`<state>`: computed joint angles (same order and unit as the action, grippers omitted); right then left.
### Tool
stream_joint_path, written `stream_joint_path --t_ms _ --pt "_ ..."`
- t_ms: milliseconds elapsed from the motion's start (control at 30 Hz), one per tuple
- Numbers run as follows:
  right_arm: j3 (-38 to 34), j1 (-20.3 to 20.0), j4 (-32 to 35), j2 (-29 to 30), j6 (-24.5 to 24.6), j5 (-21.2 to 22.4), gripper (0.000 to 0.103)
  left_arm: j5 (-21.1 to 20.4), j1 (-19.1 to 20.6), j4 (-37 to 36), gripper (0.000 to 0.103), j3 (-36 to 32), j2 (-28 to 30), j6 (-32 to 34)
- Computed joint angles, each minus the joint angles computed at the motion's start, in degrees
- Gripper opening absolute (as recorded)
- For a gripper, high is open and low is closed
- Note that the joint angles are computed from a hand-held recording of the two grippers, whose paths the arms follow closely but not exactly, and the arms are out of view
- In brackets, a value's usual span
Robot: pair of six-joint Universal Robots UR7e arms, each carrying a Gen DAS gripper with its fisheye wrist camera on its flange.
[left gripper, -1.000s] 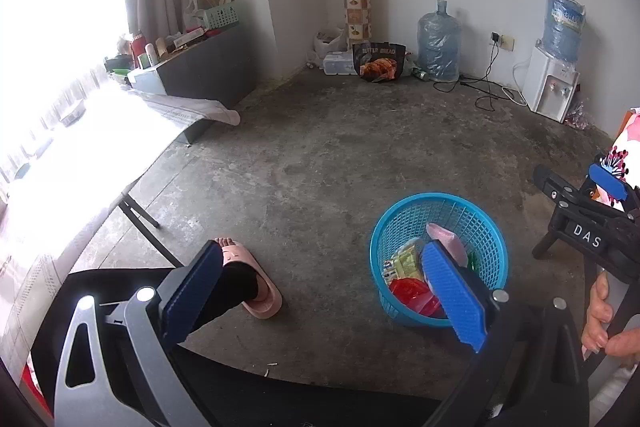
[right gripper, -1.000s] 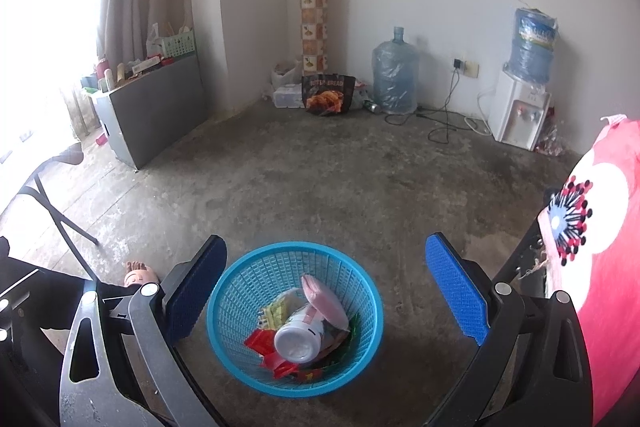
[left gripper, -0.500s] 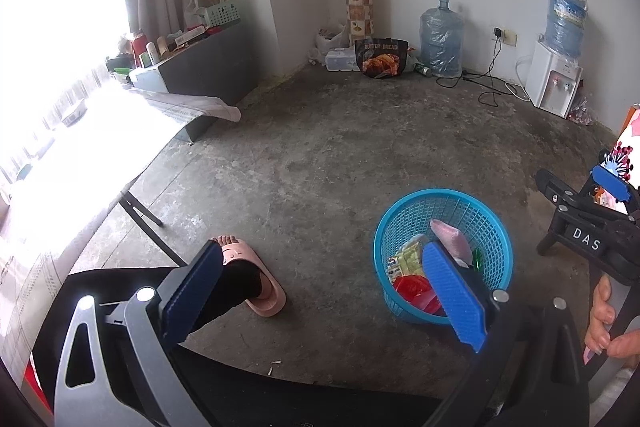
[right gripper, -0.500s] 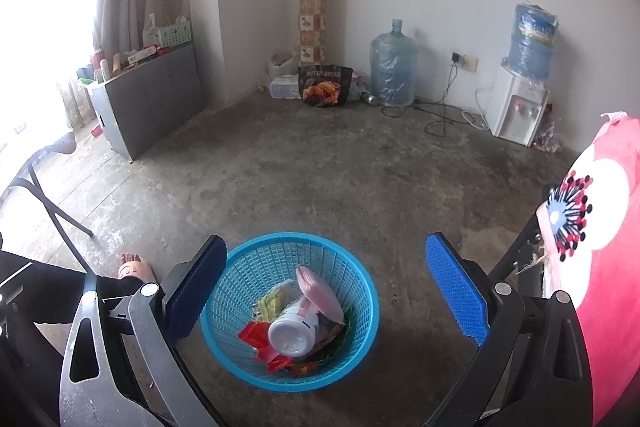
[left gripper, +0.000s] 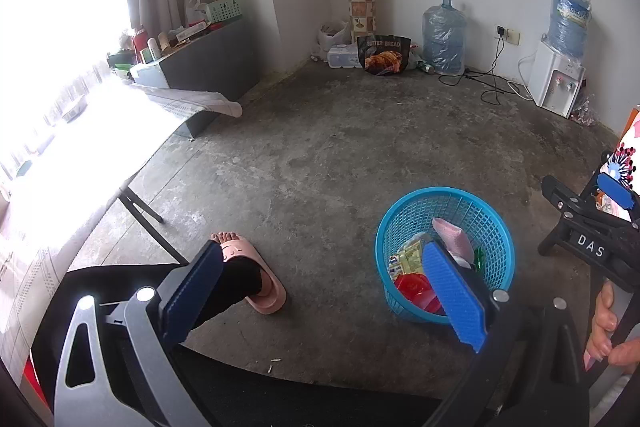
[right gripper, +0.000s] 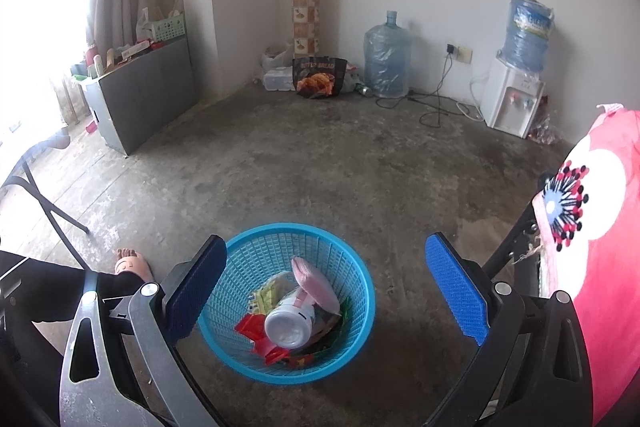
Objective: Collect trash
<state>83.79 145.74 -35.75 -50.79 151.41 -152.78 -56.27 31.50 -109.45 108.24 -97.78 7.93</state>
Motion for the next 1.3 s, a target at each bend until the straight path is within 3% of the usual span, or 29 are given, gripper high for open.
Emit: stream_joint_path --t_ms 1300 --pt "0.80 0.64 -3.29 -0.09 -2.62 -0.40 0.096 0.16 -0.34 0.21 0.098 0.25 -0.16 -0.33"
